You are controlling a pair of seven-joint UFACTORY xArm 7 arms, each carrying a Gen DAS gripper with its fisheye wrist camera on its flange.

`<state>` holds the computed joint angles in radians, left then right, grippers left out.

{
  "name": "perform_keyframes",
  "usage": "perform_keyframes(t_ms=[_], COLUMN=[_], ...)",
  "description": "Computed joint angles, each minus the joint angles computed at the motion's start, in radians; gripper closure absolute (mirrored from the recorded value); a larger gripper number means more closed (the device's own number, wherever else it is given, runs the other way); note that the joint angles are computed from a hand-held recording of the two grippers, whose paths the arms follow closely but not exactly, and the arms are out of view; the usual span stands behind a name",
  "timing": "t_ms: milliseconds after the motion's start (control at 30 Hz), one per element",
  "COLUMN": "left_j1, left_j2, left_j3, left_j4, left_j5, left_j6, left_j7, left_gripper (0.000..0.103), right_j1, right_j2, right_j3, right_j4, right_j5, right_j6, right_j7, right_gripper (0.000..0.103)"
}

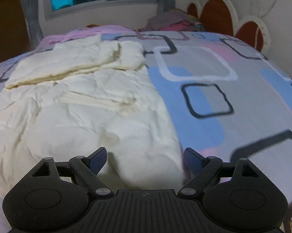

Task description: Fold large clothes

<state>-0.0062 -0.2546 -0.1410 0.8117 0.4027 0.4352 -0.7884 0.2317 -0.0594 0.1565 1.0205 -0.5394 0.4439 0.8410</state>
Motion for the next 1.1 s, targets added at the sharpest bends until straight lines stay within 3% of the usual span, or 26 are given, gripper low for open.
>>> perform_keyframes(t_ms=[133, 333, 433, 533, 567, 600, 700, 800, 867, 933, 1100], left_j1=[-0.030, -0.036, -0.066, -0.094, -0.101, -0.106, -0.137, -0.186, -0.183, -0.188, -0.190], left_j2=[-0.027, -0.040, -0.044, -0.048, -0.050, -0.051, -0.047, -0.030, -0.020, -0.014, -0.029], left_j3=[0.034, 0.034, 0.058, 0.077, 0.081, 0.083, 0.101, 0.137, 0.128, 0.133, 0.133], left_j4=[-0.054, -0.104, -0.118, -0.127, -0.131, -0.135, -0.134, -0.120, -0.114, -0.105, -0.092], left_j5=[-0.097, -0.176, -0.247, -0.327, -0.349, -0.368, -0.441, -0.544, -0.566, -0.602, -0.648], left_j6=[-0.030, -0.077, -0.106, -0.121, -0.128, -0.134, -0.138, -0.131, -0.134, -0.137, -0.170], left_j7=[0.047, 0.078, 0.135, 0.194, 0.211, 0.223, 0.280, 0.373, 0.392, 0.418, 0.468], left_gripper=[0.020, 0.022, 0.026, 0.035, 0.042, 0.048, 0.064, 0.083, 0.087, 0.092, 0.094], right_j1=[-0.008, -0.015, 0.002, -0.001, 0.002, 0.029, 0.014, 0.031, 0.034, 0.035, 0.027], right_j2=[-0.026, -0.041, -0.051, -0.059, -0.060, -0.058, -0.056, -0.051, -0.042, -0.038, -0.057], right_j3=[-0.008, -0.018, -0.032, -0.024, -0.024, -0.047, -0.031, -0.044, -0.044, -0.044, -0.036], right_j4=[-0.044, -0.096, -0.115, -0.126, -0.130, -0.132, -0.122, -0.115, -0.099, -0.083, -0.074], right_j5=[0.045, 0.193, 0.348, 0.385, 0.407, 0.467, 0.508, 0.615, 0.656, 0.691, 0.684], right_j6=[0.010, -0.043, -0.054, -0.065, -0.072, -0.083, -0.071, -0.072, -0.063, -0.054, -0.065], right_j7=[-0.016, -0.092, -0.188, -0.214, -0.230, -0.274, -0.306, -0.382, -0.411, -0.433, -0.435], right_gripper=[0.017, 0.017, 0.018, 0.018, 0.032, 0.038, 0.042, 0.061, 0.075, 0.082, 0.085])
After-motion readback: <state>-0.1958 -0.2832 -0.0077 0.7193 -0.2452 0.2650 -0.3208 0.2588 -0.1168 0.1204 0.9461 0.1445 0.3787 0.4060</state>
